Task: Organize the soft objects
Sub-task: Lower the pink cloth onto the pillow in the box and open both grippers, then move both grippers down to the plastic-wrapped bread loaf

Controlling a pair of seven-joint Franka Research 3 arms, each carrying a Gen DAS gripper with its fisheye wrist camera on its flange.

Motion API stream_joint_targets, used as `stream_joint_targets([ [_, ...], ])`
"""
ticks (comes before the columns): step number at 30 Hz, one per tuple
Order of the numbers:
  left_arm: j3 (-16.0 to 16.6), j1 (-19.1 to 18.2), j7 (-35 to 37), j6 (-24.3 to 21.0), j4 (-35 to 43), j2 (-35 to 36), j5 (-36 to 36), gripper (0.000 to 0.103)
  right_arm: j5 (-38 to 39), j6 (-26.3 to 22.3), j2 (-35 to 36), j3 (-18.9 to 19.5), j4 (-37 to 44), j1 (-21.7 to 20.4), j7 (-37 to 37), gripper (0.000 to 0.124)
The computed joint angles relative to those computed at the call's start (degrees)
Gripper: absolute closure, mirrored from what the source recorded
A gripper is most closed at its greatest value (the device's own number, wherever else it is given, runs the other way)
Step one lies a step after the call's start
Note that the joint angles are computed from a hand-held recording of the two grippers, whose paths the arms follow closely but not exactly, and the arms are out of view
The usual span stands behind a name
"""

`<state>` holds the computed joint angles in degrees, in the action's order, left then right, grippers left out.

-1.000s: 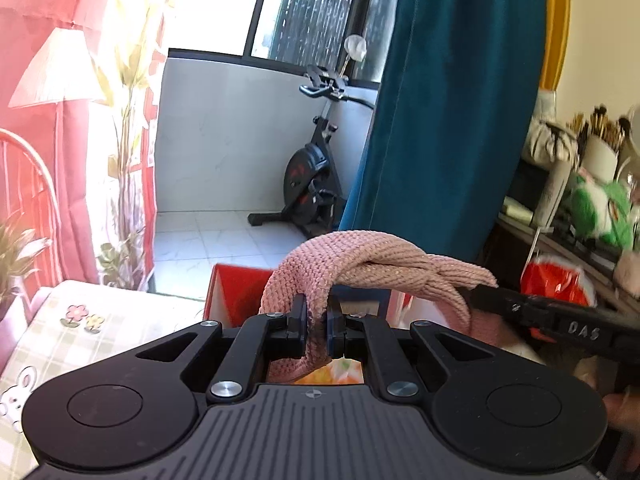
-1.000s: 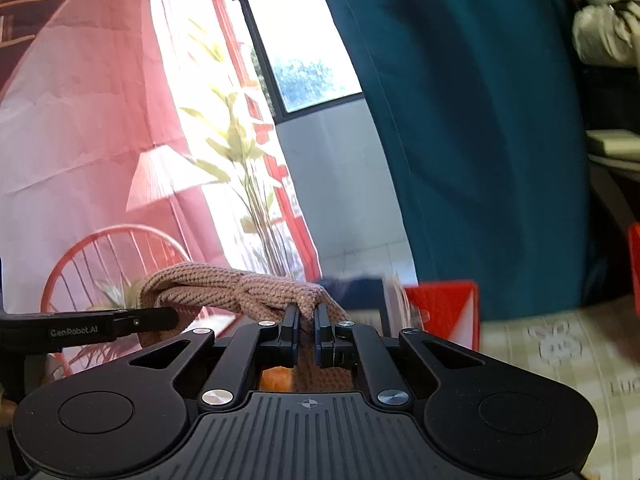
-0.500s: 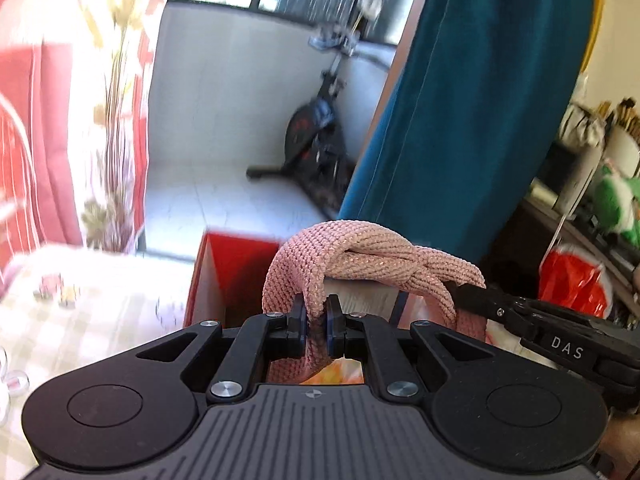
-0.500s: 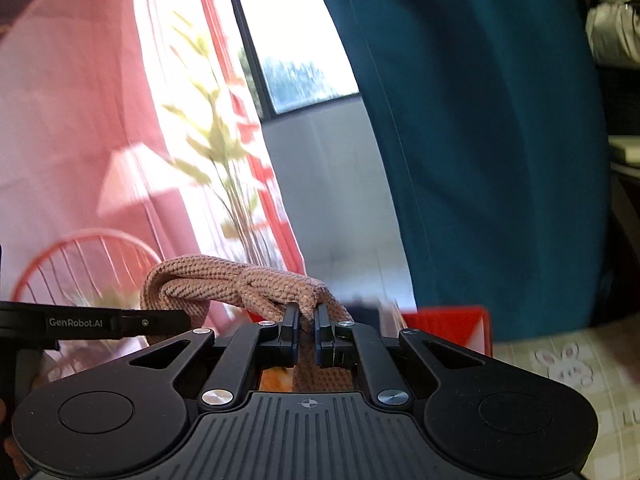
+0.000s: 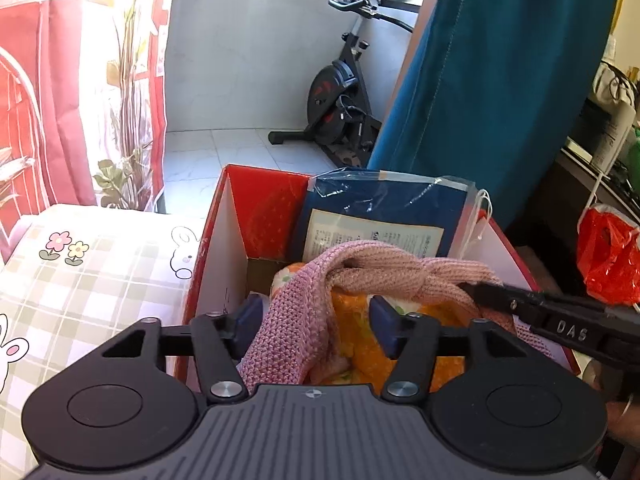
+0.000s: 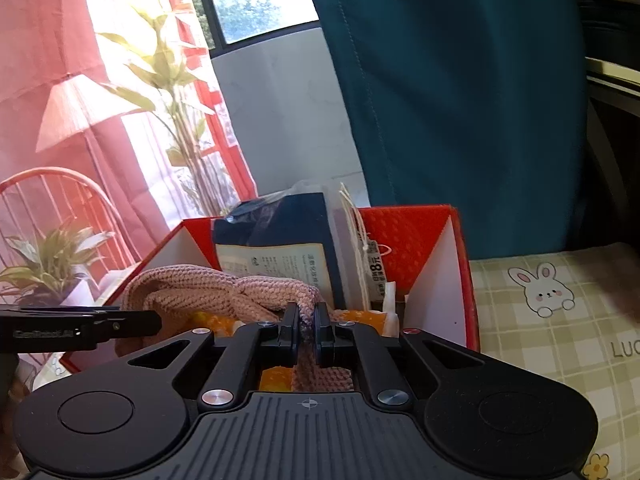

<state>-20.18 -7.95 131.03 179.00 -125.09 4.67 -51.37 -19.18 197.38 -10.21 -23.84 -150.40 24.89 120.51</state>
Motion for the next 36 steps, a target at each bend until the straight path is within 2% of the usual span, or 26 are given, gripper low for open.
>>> stream_joint_targets([
  [2, 0.79, -0.65, -3.38, -0.07, -0.21, 0.1, 3.45, 0.038, 4.83, -1.17, 0.33, 5.81, 0.0, -4.27, -3.05, 0.112],
  [5, 0.1, -0.23, -3.61, 0.88, -0.78, -0.19, 4.51, 0.033, 13.19, 0.23, -0.02, 14.77, -1.53, -11.26, -11.39, 0.095],
  [7, -0.93, 0.33, -0.79, 1.44, -1.26, -0.82, 2.12, 0.028, 15.97, 1.67, -0.42, 16.99, -2.3, -12.72, -15.47, 0.08],
  [9, -0.76, -0.25, 0.65, 2.41, -2.29, -1.82, 1.39, 0.025, 19.76, 2.78, -1.04, 19.89, -3.09, -14.43, -19.77, 0.075],
  [14, 1.41, -3.46, 3.22, 5.0, -5.04, -4.58, 0.66, 0.017, 19.68, 4.63, -3.58, 17.21, -5.3, -11.59, -21.45, 0.063],
  [16, 2.86, -5.88, 9.97, 5.26, -5.48, -6.0, -6.59, 0.016, 19.66, 5.72, -5.08, 16.89, -6.81, -11.02, -22.11, 0.059],
  [18, 5.39, -9.24, 21.34, 3.88, -5.07, -7.67, -19.44, 0.016, 19.46, 6.65, -6.77, 16.56, -8.32, -10.44, -22.75, 0.059],
  [23, 8.88, -14.2, 29.8, 3.61, -8.13, -11.86, -29.92, 0.016, 17.01, 7.83, -12.33, 13.53, -12.47, -7.16, -22.9, 0.06],
  [25, 9.27, -15.09, 29.69, 3.64, -9.94, -13.47, -30.29, 0.016, 16.73, 7.91, -14.65, 13.0, -14.19, -6.21, -23.37, 0.06],
  [30, 11.03, -17.42, 23.76, 3.08, -15.56, -17.62, -26.38, 0.017, 16.51, 6.82, -19.19, 11.04, -17.49, -3.02, -24.51, 0.061],
  [36, 12.25, -18.97, 14.94, 2.6, -21.02, -20.17, -20.21, 0.019, 17.67, 1.89, -24.28, 9.25, -21.61, 0.49, -28.12, 0.062],
])
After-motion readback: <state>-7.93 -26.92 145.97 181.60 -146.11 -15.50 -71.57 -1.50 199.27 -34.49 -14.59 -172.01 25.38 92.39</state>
